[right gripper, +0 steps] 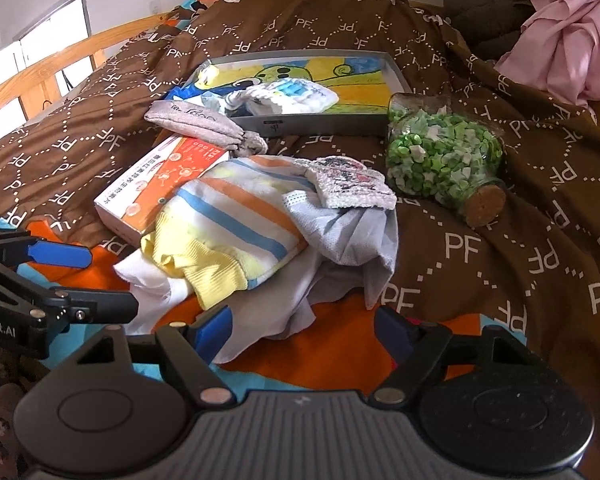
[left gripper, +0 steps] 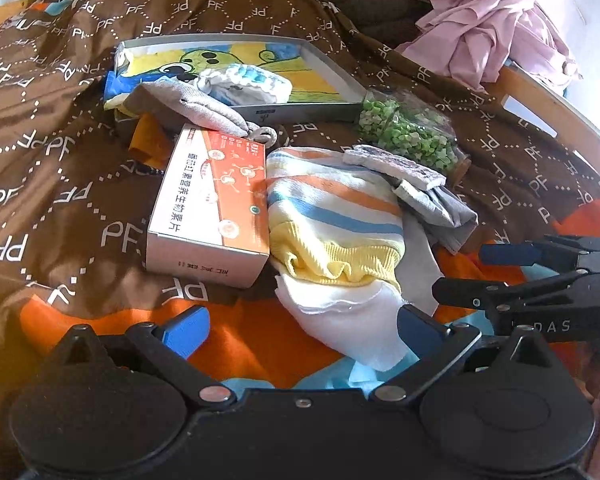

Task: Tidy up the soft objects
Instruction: 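Close the left tool on white cloth while the right grasps grey-white cloth beside the striped towel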

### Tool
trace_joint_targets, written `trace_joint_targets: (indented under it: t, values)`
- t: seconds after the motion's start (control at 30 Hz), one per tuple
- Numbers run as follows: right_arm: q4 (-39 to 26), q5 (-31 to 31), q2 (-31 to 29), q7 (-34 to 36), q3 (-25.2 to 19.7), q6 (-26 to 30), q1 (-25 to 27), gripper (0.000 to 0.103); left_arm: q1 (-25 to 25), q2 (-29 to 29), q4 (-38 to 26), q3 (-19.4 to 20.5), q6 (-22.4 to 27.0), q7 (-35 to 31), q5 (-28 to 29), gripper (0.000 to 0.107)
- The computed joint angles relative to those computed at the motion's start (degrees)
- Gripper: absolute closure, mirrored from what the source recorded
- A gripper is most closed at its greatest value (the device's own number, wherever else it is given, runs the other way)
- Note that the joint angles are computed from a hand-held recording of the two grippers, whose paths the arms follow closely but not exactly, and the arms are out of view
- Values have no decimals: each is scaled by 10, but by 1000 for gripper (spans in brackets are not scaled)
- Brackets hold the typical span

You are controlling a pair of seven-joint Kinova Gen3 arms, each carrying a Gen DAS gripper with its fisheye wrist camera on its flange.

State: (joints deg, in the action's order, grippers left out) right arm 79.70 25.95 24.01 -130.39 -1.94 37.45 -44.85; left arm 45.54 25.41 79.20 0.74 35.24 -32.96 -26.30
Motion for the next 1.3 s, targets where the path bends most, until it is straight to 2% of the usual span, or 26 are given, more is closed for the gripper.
trace_joint_targets:
  t: [0.23, 0.37, 0.53, 0.7, 0.97, 1.07, 1.3]
  values:
    - [-3, 20, 5, -9, 6, 4, -9, 22, -11, 3, 4, 5, -25, 4, 23, 12]
    - [-8, 17, 10, -3, 3, 9, -6, 26, -29, 6, 5, 18, -38, -16, 53, 22]
    - [-12, 10, 13, 15, -2, 10, -3, 39, -43, 9, 9, 25, -58, -37, 89, 31]
    - [-16, -7, 16, 35, -7, 13, 2, 49, -61, 14, 13, 37, -72, -72, 128, 47]
    - [-17, -24, 19, 68, -13, 6, 6, 51, -69, 13, 23, 31, -93, -84, 168, 50]
    - [-23, -31, 26, 86, -16, 1, 9, 57, -72, 12, 29, 27, -108, -77, 181, 50]
    - [-31, -49, 33, 104, -11, -2, 8, 74, -74, 16, 28, 28, -106, -82, 191, 72]
